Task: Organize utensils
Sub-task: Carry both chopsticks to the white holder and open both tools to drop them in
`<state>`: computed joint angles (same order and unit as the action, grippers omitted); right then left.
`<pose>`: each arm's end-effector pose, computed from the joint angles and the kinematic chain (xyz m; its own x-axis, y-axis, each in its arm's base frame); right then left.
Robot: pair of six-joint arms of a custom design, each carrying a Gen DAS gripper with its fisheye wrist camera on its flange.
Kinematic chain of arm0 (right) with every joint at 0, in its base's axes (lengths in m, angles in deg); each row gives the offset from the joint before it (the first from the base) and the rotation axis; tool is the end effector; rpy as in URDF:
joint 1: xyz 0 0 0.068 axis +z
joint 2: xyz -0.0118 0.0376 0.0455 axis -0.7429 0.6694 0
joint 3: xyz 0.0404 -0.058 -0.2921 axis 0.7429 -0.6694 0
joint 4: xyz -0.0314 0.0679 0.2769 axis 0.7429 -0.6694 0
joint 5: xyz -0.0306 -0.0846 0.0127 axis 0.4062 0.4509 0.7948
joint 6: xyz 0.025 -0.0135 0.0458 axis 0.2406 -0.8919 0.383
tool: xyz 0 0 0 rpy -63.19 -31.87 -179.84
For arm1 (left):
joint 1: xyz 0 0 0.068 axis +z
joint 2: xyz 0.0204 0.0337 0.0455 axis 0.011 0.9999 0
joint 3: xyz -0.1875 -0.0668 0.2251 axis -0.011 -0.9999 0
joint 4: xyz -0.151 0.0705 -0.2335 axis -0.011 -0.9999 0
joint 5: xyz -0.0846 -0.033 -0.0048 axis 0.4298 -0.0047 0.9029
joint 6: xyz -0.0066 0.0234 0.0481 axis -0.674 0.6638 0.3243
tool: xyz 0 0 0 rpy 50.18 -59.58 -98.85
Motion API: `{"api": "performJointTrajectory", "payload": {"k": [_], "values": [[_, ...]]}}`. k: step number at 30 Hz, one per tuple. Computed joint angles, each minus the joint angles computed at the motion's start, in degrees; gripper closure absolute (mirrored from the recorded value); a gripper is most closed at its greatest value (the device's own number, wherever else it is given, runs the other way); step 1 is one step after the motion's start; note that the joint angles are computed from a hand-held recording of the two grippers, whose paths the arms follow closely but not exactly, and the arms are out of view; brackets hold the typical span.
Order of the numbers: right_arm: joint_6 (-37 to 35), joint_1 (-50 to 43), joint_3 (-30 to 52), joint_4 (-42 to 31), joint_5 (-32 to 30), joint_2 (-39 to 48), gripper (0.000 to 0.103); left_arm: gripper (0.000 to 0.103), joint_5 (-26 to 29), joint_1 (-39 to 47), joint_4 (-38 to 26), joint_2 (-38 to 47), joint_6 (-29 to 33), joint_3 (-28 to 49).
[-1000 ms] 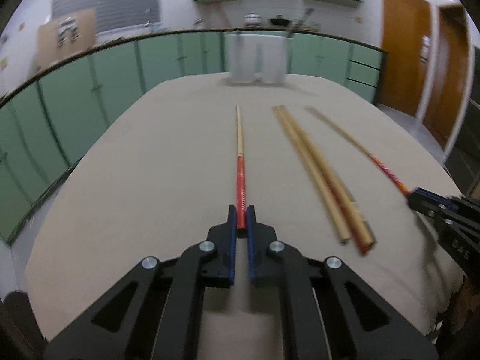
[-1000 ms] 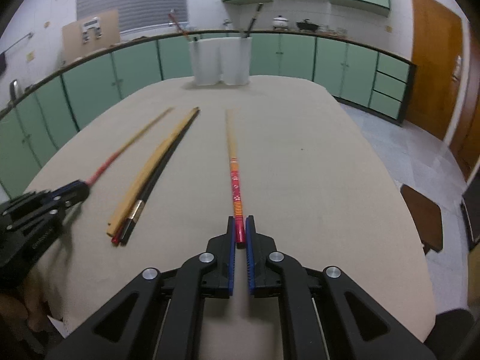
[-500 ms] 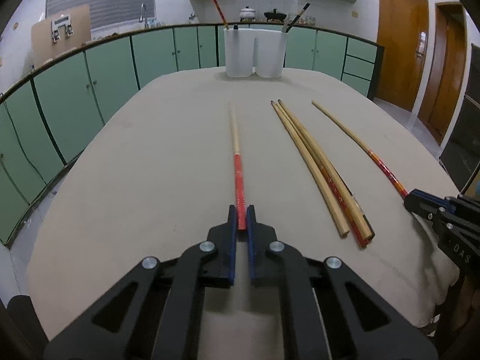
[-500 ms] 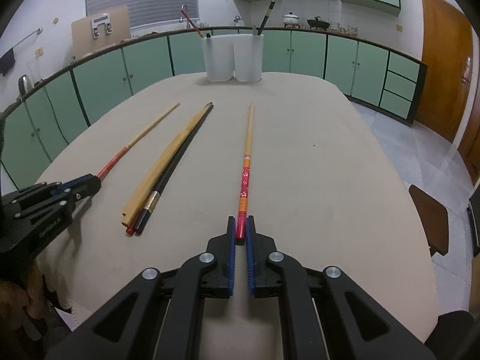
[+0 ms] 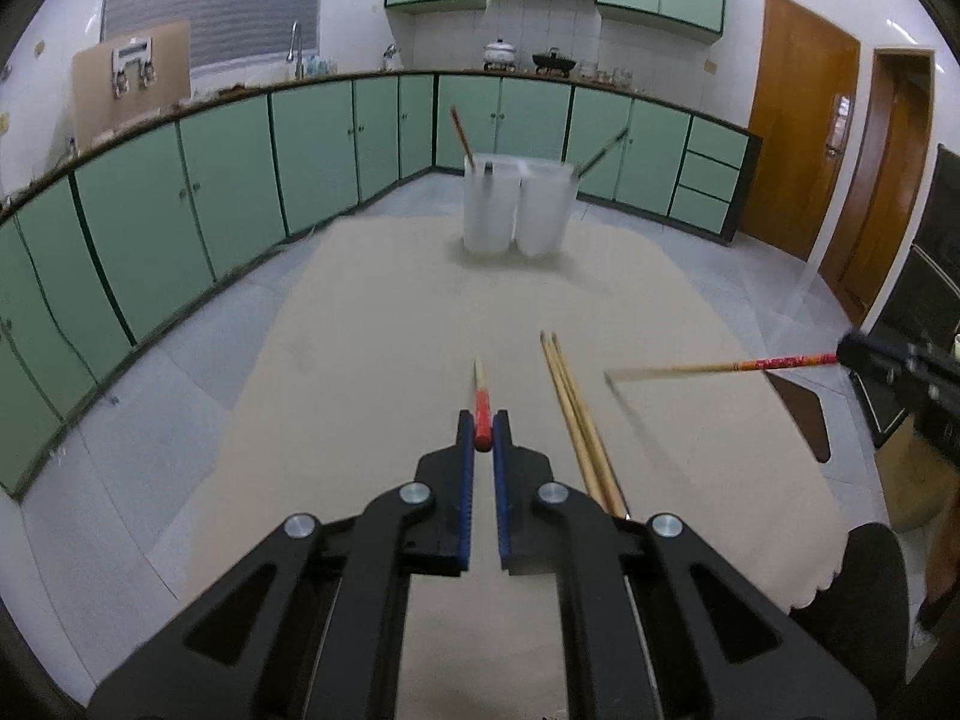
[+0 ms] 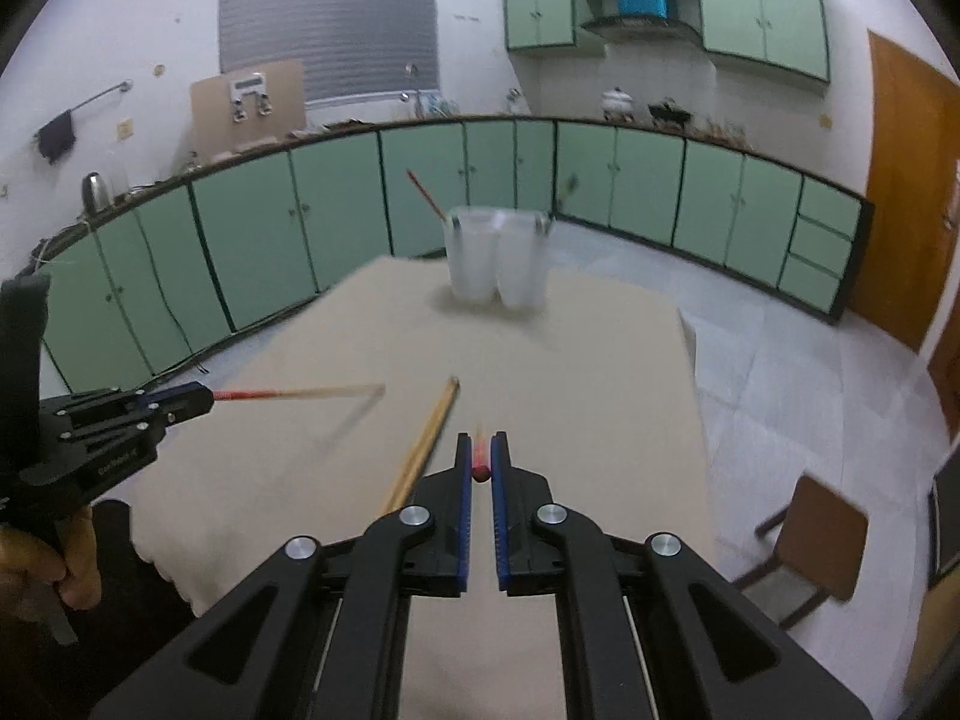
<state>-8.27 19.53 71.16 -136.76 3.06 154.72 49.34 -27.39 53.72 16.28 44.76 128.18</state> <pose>0.1064 0.1816 0.2936 -0.5475 0.1802 -0.8172 0.2616 0.9645 0.0374 0.2280 -0.1272 0.2583 -0.5339 0.3454 -0.7718 0.5930 0.8036 -0.0506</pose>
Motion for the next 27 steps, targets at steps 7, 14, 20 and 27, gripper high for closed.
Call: {"api": "performJointTrajectory", "payload": {"k": [7,14,20,27], "values": [[-22.9,-12.3,6.3,6.3,-7.4,-4.0,0.097,0.098,3.4,1.6,-8.5,3.3,2.5,11.0],[-35.4,-21.4,10.7,8.8,-14.7,-1.7,0.097,0.098,6.7,3.6,-14.7,9.9,5.5,19.8],[-39.4,-25.9,13.8,9.6,-19.4,-0.5,0.097,0.098,8.0,3.9,-19.3,13.8,7.6,27.6],[-43.5,-30.2,19.8,8.3,-23.5,1.5,0.097,0.098,9.4,3.3,-26.1,19.8,8.6,38.7]]}}
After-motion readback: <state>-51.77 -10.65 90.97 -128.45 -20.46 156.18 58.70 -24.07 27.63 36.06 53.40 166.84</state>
